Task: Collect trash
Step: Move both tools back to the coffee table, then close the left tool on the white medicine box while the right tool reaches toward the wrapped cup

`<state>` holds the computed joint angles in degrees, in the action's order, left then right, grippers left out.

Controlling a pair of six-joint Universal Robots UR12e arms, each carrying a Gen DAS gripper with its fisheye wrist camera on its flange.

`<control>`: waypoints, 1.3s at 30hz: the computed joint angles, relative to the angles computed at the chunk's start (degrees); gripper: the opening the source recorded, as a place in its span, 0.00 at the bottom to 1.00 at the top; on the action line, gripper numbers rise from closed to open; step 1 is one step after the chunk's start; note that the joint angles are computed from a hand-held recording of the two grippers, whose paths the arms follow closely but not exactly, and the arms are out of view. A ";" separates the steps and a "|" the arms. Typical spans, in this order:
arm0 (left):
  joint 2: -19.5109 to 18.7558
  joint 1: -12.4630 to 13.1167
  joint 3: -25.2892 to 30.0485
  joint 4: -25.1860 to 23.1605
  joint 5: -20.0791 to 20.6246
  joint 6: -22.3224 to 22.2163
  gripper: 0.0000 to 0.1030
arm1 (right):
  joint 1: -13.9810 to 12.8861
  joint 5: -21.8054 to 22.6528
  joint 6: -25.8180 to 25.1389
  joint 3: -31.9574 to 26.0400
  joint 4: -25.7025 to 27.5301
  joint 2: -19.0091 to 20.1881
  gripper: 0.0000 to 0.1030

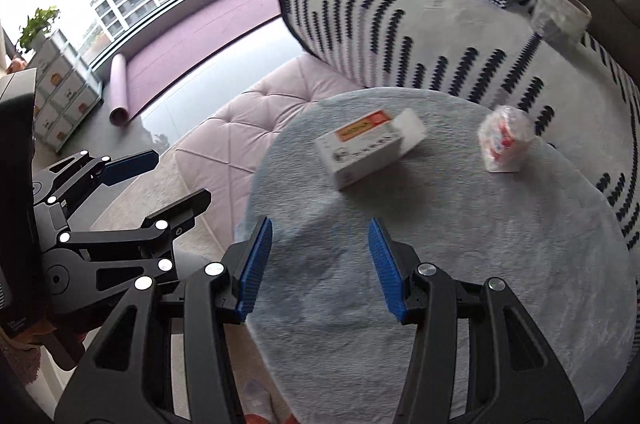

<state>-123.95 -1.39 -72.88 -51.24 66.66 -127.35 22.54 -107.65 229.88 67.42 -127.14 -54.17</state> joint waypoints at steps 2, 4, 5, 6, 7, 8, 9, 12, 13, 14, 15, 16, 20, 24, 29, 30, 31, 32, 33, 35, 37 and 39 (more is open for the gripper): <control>-0.51 -1.44 0.60 -0.57 -0.76 1.47 0.65 | -0.76 -0.93 0.98 2.02 -0.51 -1.28 0.47; -1.18 -2.59 1.46 -1.20 -1.29 3.07 0.65 | -1.32 -1.84 2.05 3.46 -0.84 -2.20 0.47; -1.55 -3.05 2.10 -1.91 -1.37 3.94 0.65 | -1.45 -2.32 2.71 3.89 -0.75 -2.53 0.47; -2.13 -3.54 3.04 -2.73 -1.37 4.72 0.65 | -1.67 -2.57 3.53 4.38 -0.77 -2.80 0.47; -2.58 -3.93 3.80 -3.54 -1.49 5.71 0.65 | -1.86 -2.59 4.38 5.12 -1.07 -3.16 0.47; -3.06 -4.29 4.66 -4.55 -1.60 6.79 0.65 | -2.09 -2.54 5.31 5.58 -1.16 -3.36 0.47; -3.54 -4.65 5.54 -5.62 -1.65 7.79 0.65 | -2.28 -2.56 6.43 6.00 -1.06 -3.52 0.47; -5.04 -5.43 7.96 -8.66 -1.51 11.92 0.65 | -2.67 -2.80 10.02 6.27 -0.38 -3.43 0.47; -5.57 -5.63 8.71 -9.50 -1.31 13.62 0.65 | -2.73 -3.10 11.61 6.35 -0.07 -3.39 0.47; -6.09 -5.80 9.51 -10.43 -1.01 15.17 0.65 | -2.78 -3.28 13.06 6.36 0.30 -3.31 0.47; -6.60 -5.88 10.26 -11.22 -0.85 16.62 0.65 | -2.79 -3.44 14.55 6.17 0.86 -3.12 0.47; -7.17 -5.98 11.10 -11.87 -0.79 18.02 0.65 | -2.82 -3.60 16.17 6.16 1.24 -2.98 0.47; -9.72 -6.42 14.53 -14.74 0.27 22.43 0.65 | -3.04 -3.78 20.65 5.74 2.41 -2.03 0.47; -11.52 -6.91 16.37 -17.01 1.74 25.49 0.65 | -3.23 -3.77 23.45 5.57 2.68 -1.12 0.47; -12.55 -7.14 16.94 -18.47 3.42 27.08 0.65 | -3.51 -3.61 25.02 5.47 2.96 -0.52 0.47; -12.67 -7.18 17.02 -18.67 3.64 27.10 0.65 | -3.54 -3.61 25.22 5.51 3.00 -0.49 0.47; -12.79 -7.24 17.08 -18.71 3.83 27.12 0.65 | -3.62 -3.57 25.30 5.55 3.05 -0.46 0.47; -12.87 -7.29 17.04 -18.63 3.99 27.11 0.65 | -3.68 -3.53 25.34 5.58 3.07 -0.43 0.47; -12.93 -7.34 16.97 -18.60 4.14 27.18 0.65 | -3.75 -3.48 25.34 5.63 3.09 -0.41 0.47; -12.95 -7.41 16.69 -18.48 4.11 27.70 0.65 | -3.87 -3.37 25.28 5.78 3.11 -0.45 0.47; -13.08 -7.51 16.83 -18.87 4.01 28.00 0.55 | -3.96 -3.36 25.19 5.99 3.10 -0.58 0.47; -12.93 -7.53 16.72 -19.03 3.39 27.51 0.47 | -4.04 -3.21 24.97 6.24 3.16 -0.75 0.47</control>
<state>-136.88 -8.93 -56.15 -70.28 70.05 -99.84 18.50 -110.86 254.86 73.65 -123.98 -54.92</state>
